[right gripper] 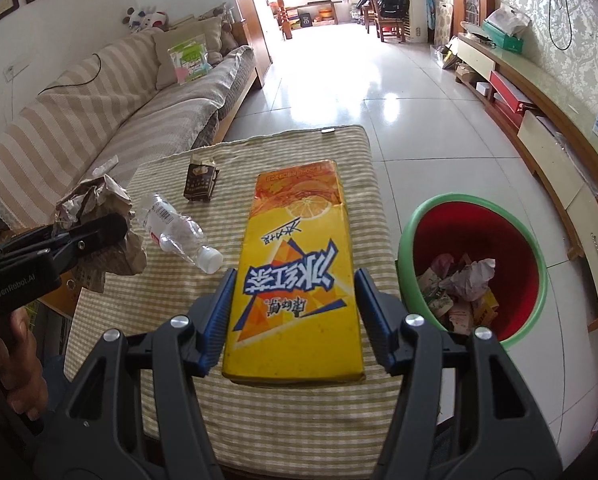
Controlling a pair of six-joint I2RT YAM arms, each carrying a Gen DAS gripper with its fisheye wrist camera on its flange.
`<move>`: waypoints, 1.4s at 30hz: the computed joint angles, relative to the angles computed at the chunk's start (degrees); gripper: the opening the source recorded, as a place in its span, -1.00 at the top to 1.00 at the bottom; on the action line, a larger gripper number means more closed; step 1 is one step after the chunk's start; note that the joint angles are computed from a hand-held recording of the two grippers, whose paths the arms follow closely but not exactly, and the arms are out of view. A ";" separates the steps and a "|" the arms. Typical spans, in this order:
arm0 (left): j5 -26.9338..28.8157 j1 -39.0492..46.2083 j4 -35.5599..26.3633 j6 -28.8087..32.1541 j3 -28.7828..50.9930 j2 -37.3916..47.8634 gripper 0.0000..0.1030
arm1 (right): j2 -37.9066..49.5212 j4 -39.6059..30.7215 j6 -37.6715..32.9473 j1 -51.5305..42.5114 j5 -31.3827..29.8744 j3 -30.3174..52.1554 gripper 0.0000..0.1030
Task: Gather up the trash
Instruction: 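Lift both items and carry them over the red bin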
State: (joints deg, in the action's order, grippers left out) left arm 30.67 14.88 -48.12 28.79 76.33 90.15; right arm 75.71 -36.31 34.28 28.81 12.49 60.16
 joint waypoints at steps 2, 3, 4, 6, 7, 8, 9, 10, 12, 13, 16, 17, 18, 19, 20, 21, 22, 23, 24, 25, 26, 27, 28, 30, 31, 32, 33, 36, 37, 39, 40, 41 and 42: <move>-0.10 -1.48 0.18 -0.52 -0.17 -0.36 0.17 | -1.26 -0.38 -0.44 -1.34 0.08 -0.55 -0.10; -0.19 -2.32 0.25 -0.92 -0.18 -0.49 0.17 | -1.91 -0.59 -0.56 -2.06 -0.03 -0.83 -0.10; -0.33 -3.13 0.51 -1.31 -0.39 -0.74 0.17 | -2.67 -0.82 -0.79 -2.88 -0.17 -1.20 -0.10; -0.51 -4.76 0.77 -2.19 -0.41 -0.82 0.17 | -4.13 -1.18 -1.32 -4.67 -0.41 -1.99 -0.10; -0.55 -5.56 0.85 -2.69 -0.41 -0.80 0.17 | -4.86 -1.32 -1.57 -5.72 -0.83 -2.43 -0.10; -0.71 -6.52 1.00 -3.30 -0.48 -0.86 0.17 | -5.70 -1.49 -1.84 -6.81 -1.01 -2.97 -0.10; -1.02 -7.50 1.40 -3.79 -0.81 -1.10 0.17 | -6.60 -1.65 -2.24 -8.05 -1.31 -3.55 -0.10; -1.23 -8.43 1.73 -4.21 -0.90 -1.09 0.17 | -7.39 -1.75 -2.58 -9.33 -1.81 -4.08 -0.10; -1.62 -10.61 2.39 -5.44 -1.23 -1.06 0.17 | -8.86 -1.89 -3.14 -11.81 -2.49 -5.15 -0.10; -1.77 -11.63 2.72 -5.92 -1.44 -1.04 0.17 | -9.58 -1.88 -3.52 -13.18 -2.92 -5.70 -0.10; -1.80 -14.90 3.60 -7.40 -1.45 -0.45 0.17 | -12.15 -1.82 -4.96 -18.20 -4.71 -7.76 -0.10; -1.67 -16.04 3.66 -8.09 -0.87 0.12 0.17 | -12.85 -1.69 -5.34 -19.89 -5.43 -8.42 -0.10; -1.46 -17.20 3.75 -8.71 -0.56 0.68 0.17 | -13.30 -1.57 -5.75 -21.50 -6.17 -8.87 -0.11; -1.73 -18.38 4.11 -9.30 -0.45 0.99 0.17 | -13.84 -1.30 -6.29 -23.41 -7.16 -9.53 -0.10; -1.87 -19.74 4.52 -9.92 -0.18 1.41 0.17 | -14.39 -0.83 -6.93 -25.36 -8.20 -10.27 -0.10; -1.04 -20.83 4.69 -10.36 0.18 2.02 0.17 | -15.22 -0.32 -7.44 -27.03 -9.07 -11.15 -0.10; -0.49 -21.88 5.00 -10.95 0.43 2.62 0.17 | -15.84 0.01 -8.00 -28.70 -9.74 -11.83 -0.10; -0.68 -23.16 5.52 -11.47 0.61 3.11 0.17 | -16.43 0.46 -8.49 -30.48 -10.76 -12.59 -0.10; -0.94 -24.37 5.96 -11.82 0.89 3.75 0.17 | -16.94 1.00 -8.94 -32.46 -12.18 -13.34 -0.10; -1.01 -25.66 5.92 -12.41 1.59 4.66 0.17 | -17.32 1.51 -9.71 -34.64 -13.62 -14.01 -0.10; -1.04 -26.85 5.77 -13.04 2.31 5.67 0.17 | -17.62 1.96 -10.39 -36.52 -14.70 -14.58 -0.10; -1.07 -28.07 5.82 -13.68 2.96 6.59 0.17 | -17.68 2.18 -11.18 -38.31 -15.64 -14.88 -0.10; -0.72 -29.18 5.89 -14.14 3.60 7.52 0.17 | -17.76 2.37 -11.87 -39.88 -16.49 -15.18 -0.10; -0.95 -31.70 6.46 -15.15 4.74 9.26 0.17 | -17.77 2.73 -13.41 -42.59 -17.99 -15.55 -0.10; -1.31 -32.92 6.98 -15.49 4.98 9.95 0.17 | -17.78 3.01 -13.97 -43.60 -18.48 -15.84 -0.11; -0.98 -33.82 7.01 -16.02 5.65 11.05 0.16 | -17.74 3.30 -14.43 -44.77 -19.17 -16.15 -0.10; -0.48 -34.43 6.84 -16.87 6.51 12.31 0.16 | -17.94 3.36 -15.22 -46.36 -20.27 -16.48 -0.10; -0.58 -36.28 7.47 -19.47 8.04 15.49 0.13 | -18.38 3.79 -16.39 -49.42 -22.05 -17.65 -0.10; 0.37 -36.63 7.26 -20.13 8.77 16.71 0.10 | -18.36 4.00 -16.70 -50.49 -22.74 -17.95 -0.11; 1.15 -37.20 7.03 -21.39 10.09 18.67 0.09 | -18.08 4.38 -17.15 -52.07 -23.78 -18.42 -0.11; 0.80 -37.64 7.09 -21.78 10.89 19.42 0.09 | -18.05 4.51 -17.34 -52.56 -24.09 -18.65 -0.11; 0.67 -38.06 7.20 -22.15 11.30 19.92 0.08 | -18.06 4.64 -17.56 -53.03 -24.35 -18.93 -0.10; 0.82 -38.14 6.96 -22.36 11.81 20.42 0.07 | -18.78 4.45 -16.88 -52.40 -23.91 -19.40 -0.10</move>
